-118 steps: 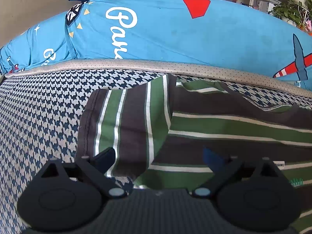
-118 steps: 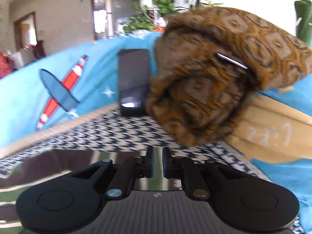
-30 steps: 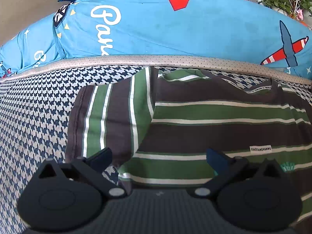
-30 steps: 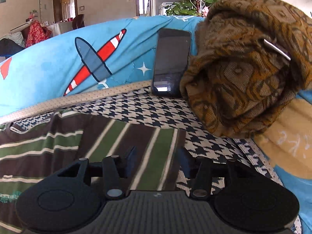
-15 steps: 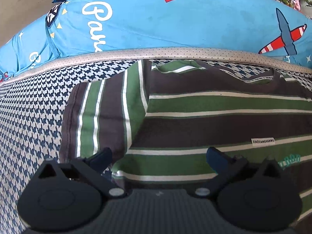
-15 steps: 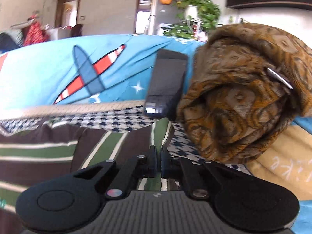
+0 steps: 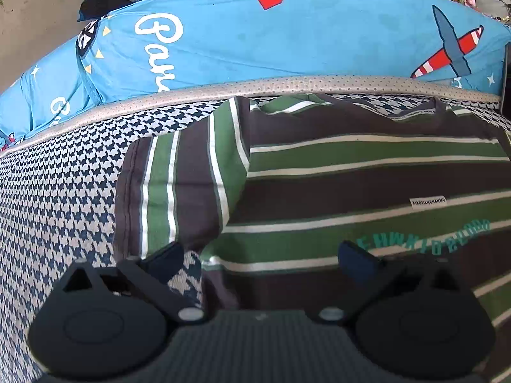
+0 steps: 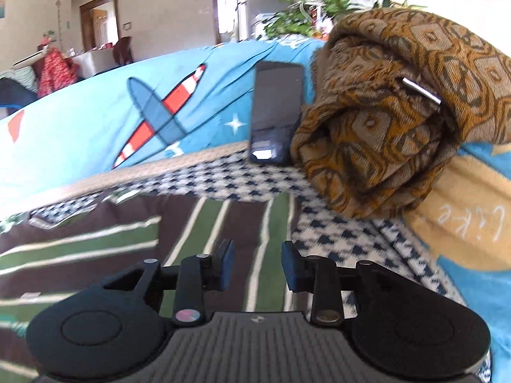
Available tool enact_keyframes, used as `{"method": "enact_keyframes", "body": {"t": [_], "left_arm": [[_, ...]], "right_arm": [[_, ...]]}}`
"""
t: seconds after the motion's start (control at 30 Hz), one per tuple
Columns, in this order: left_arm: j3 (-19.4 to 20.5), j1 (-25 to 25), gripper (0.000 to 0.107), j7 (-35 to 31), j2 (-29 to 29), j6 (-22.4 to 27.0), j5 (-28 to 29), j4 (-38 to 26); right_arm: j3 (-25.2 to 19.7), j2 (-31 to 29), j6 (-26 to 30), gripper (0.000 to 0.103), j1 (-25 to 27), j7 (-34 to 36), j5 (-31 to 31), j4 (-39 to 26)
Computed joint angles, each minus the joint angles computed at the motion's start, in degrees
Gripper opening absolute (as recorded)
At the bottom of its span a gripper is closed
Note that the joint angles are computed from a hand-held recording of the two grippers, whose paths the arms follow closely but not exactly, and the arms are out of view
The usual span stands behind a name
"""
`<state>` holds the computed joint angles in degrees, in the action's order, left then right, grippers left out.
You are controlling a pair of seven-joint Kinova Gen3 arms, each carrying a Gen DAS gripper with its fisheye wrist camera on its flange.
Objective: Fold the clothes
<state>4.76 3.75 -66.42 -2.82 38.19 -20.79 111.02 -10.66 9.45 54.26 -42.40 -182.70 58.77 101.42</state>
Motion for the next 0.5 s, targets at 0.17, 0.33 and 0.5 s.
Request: {"method": "enact_keyframes", "body": {"t": [0.17, 0.33, 0.5], "left_arm": [[-1.06, 0.07, 0.103, -6.06, -4.11, -0.4, 6.37, 3.51], [0.95, -0.99, 0.103, -5.69, -8.47, -0.34, 6.15, 7.01], [0.13, -1.52, 0.103, -8.08, -13.67, -0.15, 10.03, 10.56]], "right_arm": [[-2.05, -4.06, -3.55, 0.036, 0.56, 3.83, -4.77, 2.31], [-3.75, -6.47, -7.97, 0.036, 2.35, 9.23, -12.1, 3.7], [-5.02, -5.67, -6.91, 0.036, 1.96, 15.37, -16.2, 2.26]]}}
